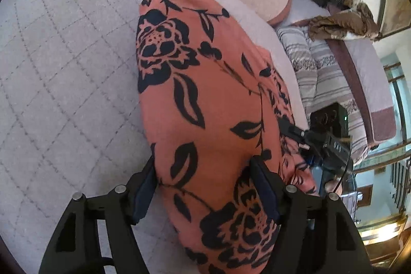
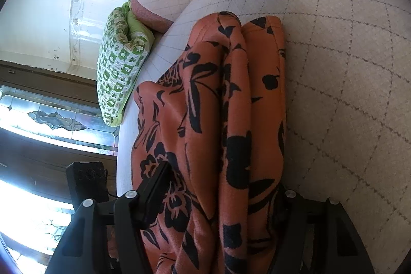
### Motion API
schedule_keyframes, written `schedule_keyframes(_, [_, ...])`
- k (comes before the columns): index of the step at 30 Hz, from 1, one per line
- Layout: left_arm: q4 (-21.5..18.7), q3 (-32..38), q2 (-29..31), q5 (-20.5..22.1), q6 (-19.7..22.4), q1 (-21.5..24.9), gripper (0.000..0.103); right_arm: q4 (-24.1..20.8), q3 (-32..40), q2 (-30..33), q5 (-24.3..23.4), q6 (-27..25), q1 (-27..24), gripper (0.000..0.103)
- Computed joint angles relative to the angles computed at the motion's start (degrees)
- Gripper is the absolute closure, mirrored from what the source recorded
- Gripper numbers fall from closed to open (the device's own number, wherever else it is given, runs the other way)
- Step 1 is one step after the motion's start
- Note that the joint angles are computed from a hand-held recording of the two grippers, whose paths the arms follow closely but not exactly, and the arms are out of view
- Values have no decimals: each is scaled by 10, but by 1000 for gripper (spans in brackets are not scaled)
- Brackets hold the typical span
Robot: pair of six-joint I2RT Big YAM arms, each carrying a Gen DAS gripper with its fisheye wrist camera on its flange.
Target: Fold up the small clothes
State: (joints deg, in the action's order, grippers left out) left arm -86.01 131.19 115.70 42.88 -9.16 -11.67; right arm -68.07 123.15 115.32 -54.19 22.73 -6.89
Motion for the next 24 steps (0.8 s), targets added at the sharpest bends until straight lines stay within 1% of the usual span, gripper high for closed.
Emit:
schedule_keyframes(3, [41,-32,-18,-2,-26,-1,36,5,0,-3,10,5,5,35])
schedule_keyframes(4, [57,-37,-22,-6,-31,-4,43,10,-3,-5,13,8,6,35])
schedule_keyframes(5, [71,-47,-31,-10,-28,-5,52,15,-6,-8,15,12,8,35])
schedule_keyframes(7, [99,-59,-42,-15,-28,-9,55,18,-7,-12,23,12,11,35])
schedule_keyframes(9, [116,-65,-48,-22,-30,-13,57,19,-6,-14,31,12,15,35])
schedule_keyframes(14, [134,-84,-64,-41,-36,-8,59,30,1,-21,51,5,29,37])
schedule_keyframes(17, [153,-102,-84,-71,-34,-4,60,47,-3,-29,49,15,36,38])
schedule_keyframes(21, [186,-133,-118,-107,-35,9,60,56,1,-32,47,16,50,43])
schedule_keyframes(23, [199,-148,-134,-123,-33,18,60,75,-4,-36,45,30,59,44])
schedule_keyframes(24, [207,-156,-143,-133,-31,23,60,91,-9,-39,44,42,64,44])
